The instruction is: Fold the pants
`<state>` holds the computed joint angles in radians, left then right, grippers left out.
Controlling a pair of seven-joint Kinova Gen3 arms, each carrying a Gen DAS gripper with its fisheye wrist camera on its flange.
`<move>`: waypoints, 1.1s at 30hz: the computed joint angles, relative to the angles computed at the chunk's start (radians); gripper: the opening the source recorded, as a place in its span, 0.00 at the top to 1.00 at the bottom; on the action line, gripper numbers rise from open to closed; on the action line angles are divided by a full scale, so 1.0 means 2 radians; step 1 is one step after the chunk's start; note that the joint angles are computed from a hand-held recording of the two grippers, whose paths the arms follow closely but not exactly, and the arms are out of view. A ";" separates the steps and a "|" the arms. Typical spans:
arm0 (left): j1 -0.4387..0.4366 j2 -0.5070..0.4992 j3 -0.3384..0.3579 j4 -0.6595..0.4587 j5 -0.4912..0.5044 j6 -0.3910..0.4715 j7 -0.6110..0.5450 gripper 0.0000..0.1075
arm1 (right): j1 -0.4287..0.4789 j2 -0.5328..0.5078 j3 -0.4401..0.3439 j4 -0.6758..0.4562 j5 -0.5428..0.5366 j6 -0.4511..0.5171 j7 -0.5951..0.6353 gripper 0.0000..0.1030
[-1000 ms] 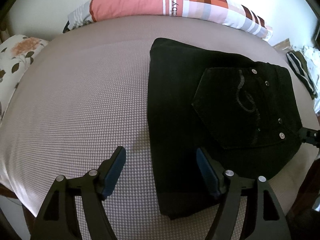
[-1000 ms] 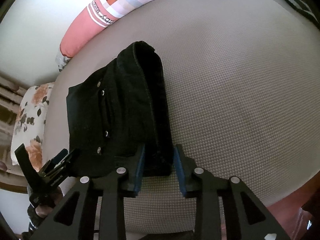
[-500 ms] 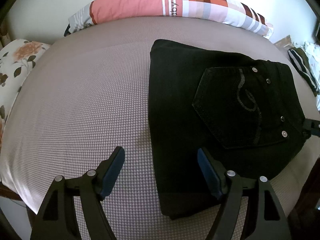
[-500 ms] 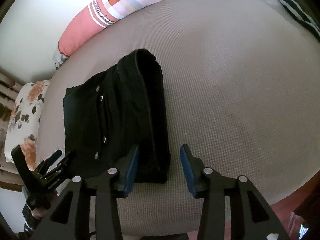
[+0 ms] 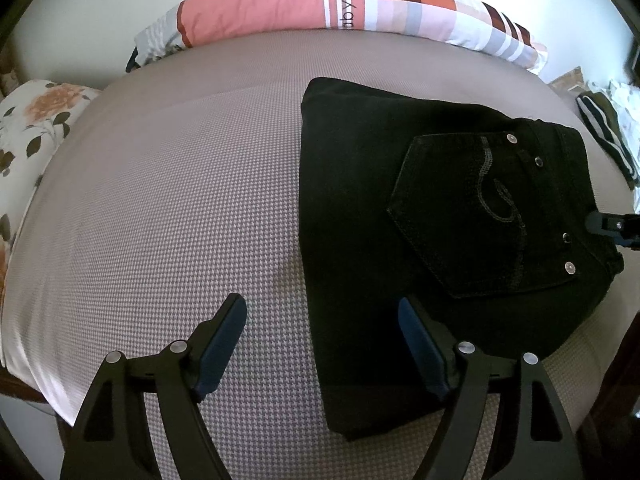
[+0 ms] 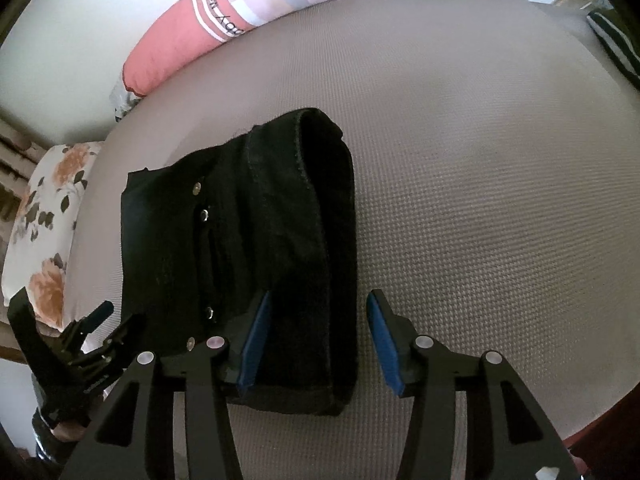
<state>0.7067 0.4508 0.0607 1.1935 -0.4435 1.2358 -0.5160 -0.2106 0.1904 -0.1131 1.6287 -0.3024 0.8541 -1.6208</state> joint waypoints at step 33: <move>-0.159 -0.054 0.037 0.096 0.214 -0.178 -0.142 0.27 | 0.165 0.110 -0.022 -0.018 -0.306 0.136 0.305 0.49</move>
<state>0.3892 0.3423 0.1352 1.3849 -0.0159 0.8807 -0.8009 0.1204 0.4108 -0.1562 1.5936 -0.9147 1.1271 -1.0098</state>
